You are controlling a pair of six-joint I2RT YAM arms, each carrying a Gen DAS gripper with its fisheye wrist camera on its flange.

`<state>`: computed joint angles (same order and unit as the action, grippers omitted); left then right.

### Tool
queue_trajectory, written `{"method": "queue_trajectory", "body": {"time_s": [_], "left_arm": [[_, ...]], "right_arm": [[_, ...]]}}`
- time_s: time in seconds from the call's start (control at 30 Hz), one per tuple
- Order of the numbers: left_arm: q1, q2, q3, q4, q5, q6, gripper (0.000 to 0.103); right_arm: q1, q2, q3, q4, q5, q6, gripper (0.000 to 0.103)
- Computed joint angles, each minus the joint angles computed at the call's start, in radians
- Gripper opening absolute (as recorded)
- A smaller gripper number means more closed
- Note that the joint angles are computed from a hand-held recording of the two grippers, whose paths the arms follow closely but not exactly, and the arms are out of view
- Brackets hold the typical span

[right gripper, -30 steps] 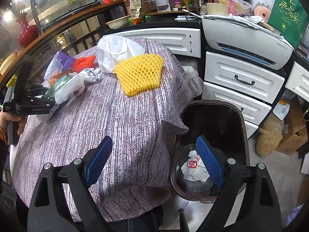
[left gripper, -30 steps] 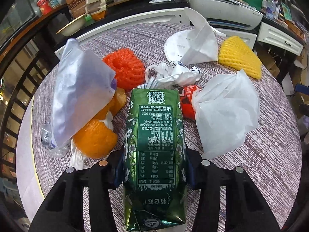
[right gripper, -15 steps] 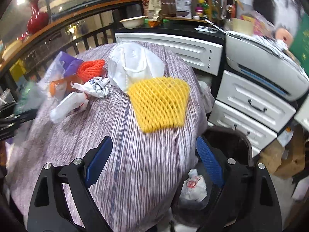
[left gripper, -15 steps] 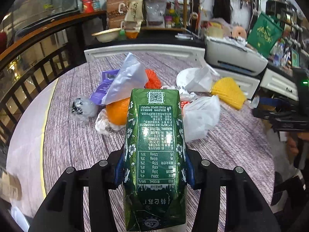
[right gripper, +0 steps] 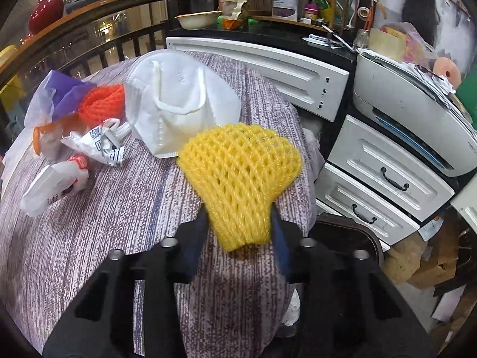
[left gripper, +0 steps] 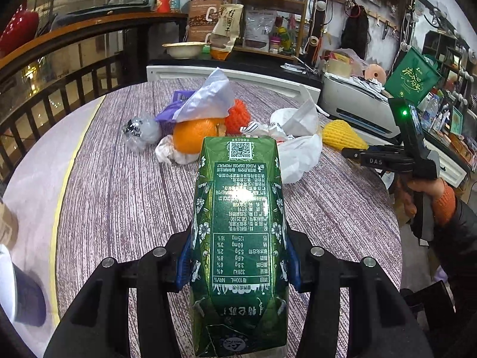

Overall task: Collect trash
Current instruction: 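Carry the yellow net to the bin and release it with the right gripper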

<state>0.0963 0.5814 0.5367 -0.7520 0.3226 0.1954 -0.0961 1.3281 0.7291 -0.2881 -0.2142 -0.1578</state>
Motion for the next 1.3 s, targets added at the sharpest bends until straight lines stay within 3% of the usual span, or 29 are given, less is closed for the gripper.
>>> {"method": "queue_trajectory", "body": {"time_s": [0.1,0.37,0.57,0.83,1.07,1.3], "left_arm": [[-0.004,-0.004,-0.004,-0.003,0.01,-0.015,0.049],[-0.146,-0.095,-0.006,-0.027,-0.066,-0.11,0.049],[-0.409,-0.14,-0.007,-0.025,-0.225,-0.255,0.049],[-0.857,-0.043,-0.002,0.078,-0.472,-0.483,0.049],[-1.08,0.126,0.025,0.231,-0.561,-0.57,0.049],[-1.198,0.298,0.072,0.352,-0.592,-0.601,0.049]], "right_arm": [[-0.034,-0.015,-0.014,-0.003,-0.036,0.0,0.021],[-0.114,-0.191,-0.114,-0.036,-0.105,-0.02,0.019],[-0.266,-0.357,-0.163,-0.167,-0.221,-0.103,0.019],[-0.565,-0.481,-0.182,-0.363,-0.392,-0.295,0.019],[-0.793,-0.414,-0.197,-0.39,-0.443,-0.448,0.02],[-0.859,-0.202,-0.228,-0.248,-0.391,-0.456,0.02]]}}
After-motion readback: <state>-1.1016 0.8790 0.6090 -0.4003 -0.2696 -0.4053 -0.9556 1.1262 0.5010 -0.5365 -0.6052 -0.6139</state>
